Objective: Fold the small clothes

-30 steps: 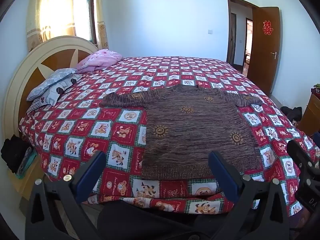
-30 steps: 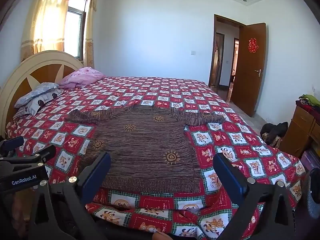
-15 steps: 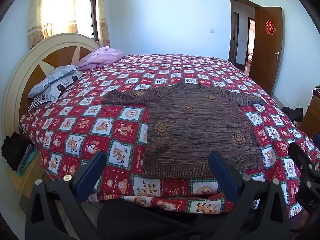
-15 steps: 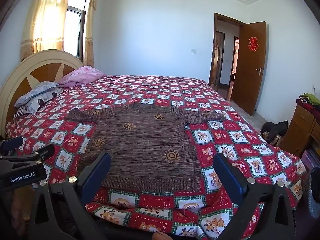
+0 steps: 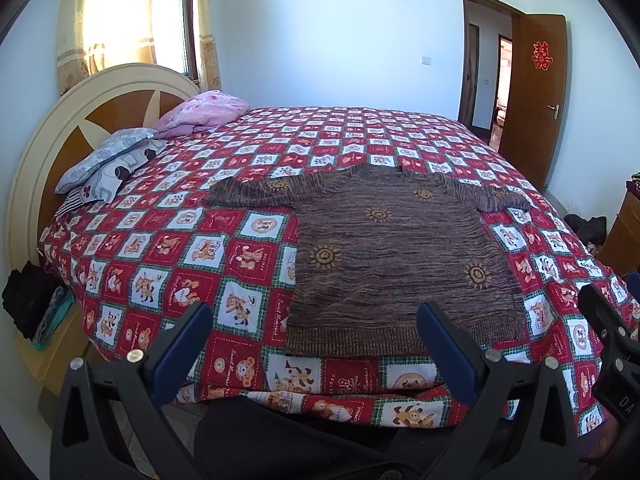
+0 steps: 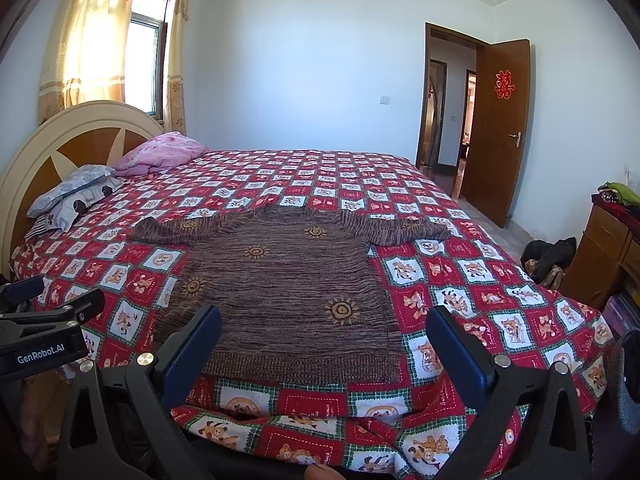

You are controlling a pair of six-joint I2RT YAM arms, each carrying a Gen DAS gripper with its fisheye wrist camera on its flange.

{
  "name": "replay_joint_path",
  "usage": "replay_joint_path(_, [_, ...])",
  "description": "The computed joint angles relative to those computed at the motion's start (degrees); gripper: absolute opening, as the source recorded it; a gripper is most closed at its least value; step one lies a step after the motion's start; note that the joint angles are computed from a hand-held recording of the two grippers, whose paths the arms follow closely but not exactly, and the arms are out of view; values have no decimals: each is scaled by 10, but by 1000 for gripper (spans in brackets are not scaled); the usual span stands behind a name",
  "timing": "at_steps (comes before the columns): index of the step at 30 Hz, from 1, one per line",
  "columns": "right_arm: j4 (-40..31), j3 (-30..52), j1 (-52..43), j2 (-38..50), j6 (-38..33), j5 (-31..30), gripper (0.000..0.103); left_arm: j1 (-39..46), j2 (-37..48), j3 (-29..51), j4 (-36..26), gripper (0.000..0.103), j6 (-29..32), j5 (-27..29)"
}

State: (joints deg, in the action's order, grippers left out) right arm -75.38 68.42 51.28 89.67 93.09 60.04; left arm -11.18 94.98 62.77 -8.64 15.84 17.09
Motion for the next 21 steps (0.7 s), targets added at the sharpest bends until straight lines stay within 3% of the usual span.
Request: replay_joint_path(21, [25, -8, -6, -5, -24, -8, 102, -4, 6, -1, 2, 103, 1, -3])
